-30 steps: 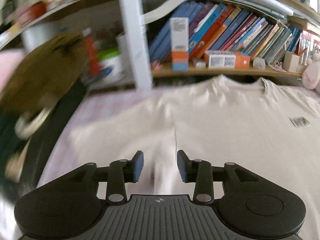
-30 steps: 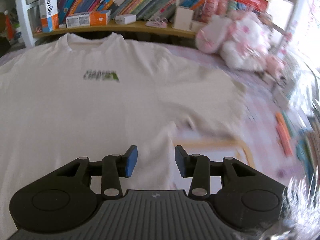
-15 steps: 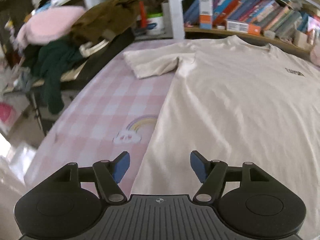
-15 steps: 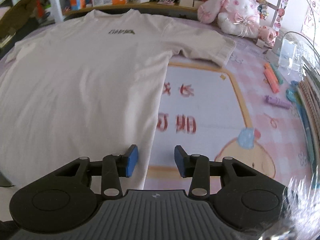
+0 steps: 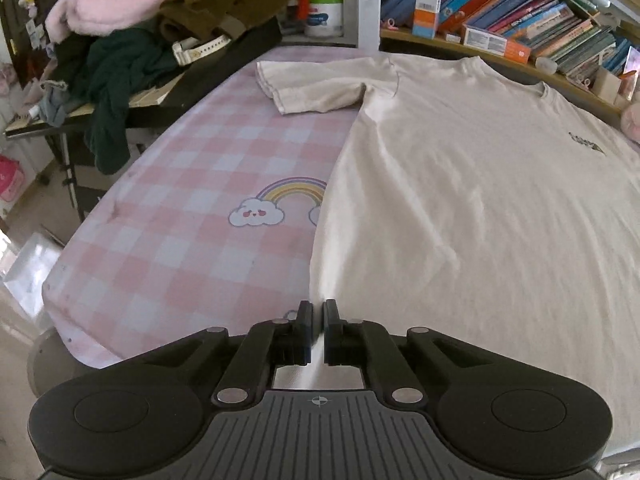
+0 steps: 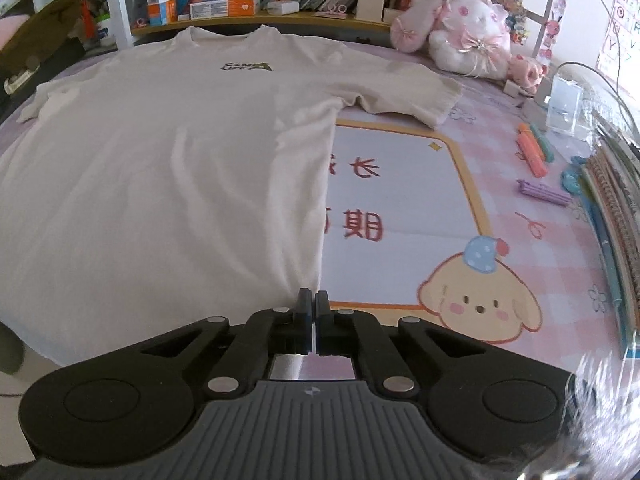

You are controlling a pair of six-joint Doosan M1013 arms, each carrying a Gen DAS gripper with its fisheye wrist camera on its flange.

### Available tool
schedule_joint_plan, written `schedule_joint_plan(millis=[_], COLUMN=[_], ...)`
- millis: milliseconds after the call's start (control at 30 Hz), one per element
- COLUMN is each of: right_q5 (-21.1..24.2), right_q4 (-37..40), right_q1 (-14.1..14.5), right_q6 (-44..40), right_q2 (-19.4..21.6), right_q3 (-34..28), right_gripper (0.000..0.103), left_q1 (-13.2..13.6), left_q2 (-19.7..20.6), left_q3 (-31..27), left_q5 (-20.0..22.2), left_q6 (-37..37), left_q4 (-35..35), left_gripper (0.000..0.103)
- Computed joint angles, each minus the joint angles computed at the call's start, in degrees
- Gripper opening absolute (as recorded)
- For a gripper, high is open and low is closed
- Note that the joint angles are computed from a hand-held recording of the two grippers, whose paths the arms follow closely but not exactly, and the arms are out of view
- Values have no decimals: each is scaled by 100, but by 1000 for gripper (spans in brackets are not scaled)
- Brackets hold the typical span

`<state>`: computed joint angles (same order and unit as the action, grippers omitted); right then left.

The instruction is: Fold clothes

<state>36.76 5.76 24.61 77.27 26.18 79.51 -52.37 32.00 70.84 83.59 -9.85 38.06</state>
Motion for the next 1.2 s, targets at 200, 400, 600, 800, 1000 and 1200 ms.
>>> schedule_joint_plan(millis=[200, 400, 600, 800, 1000, 1200], right_q5=[34, 124, -14, -18, -264, -276], right_q4=[117, 404, 623, 158, -1203, -2596], right_q1=[-26, -107, -113, 29, 307, 609], right_q6=[-113, 378, 335, 981, 2534, 4262], right_q2=[-26, -22, -114, -136, -182, -170], right_q3=[35, -30, 13, 24, 63, 23], right_gripper=[0, 1, 39, 44, 62, 77], left_q1=[-17, 8, -240, -314, -170, -75], left_q2=[-21, 30, 130, 345, 532, 653], left_q3=[35, -74, -319, -725, -1054, -1238], left_q5=[-32, 136, 666, 500, -101, -850], left_q6=[-9, 302, 84, 254, 954, 1869], left_q4=[32, -36, 707, 1214, 1006, 810], left_gripper=[4, 13, 46, 62, 75, 80])
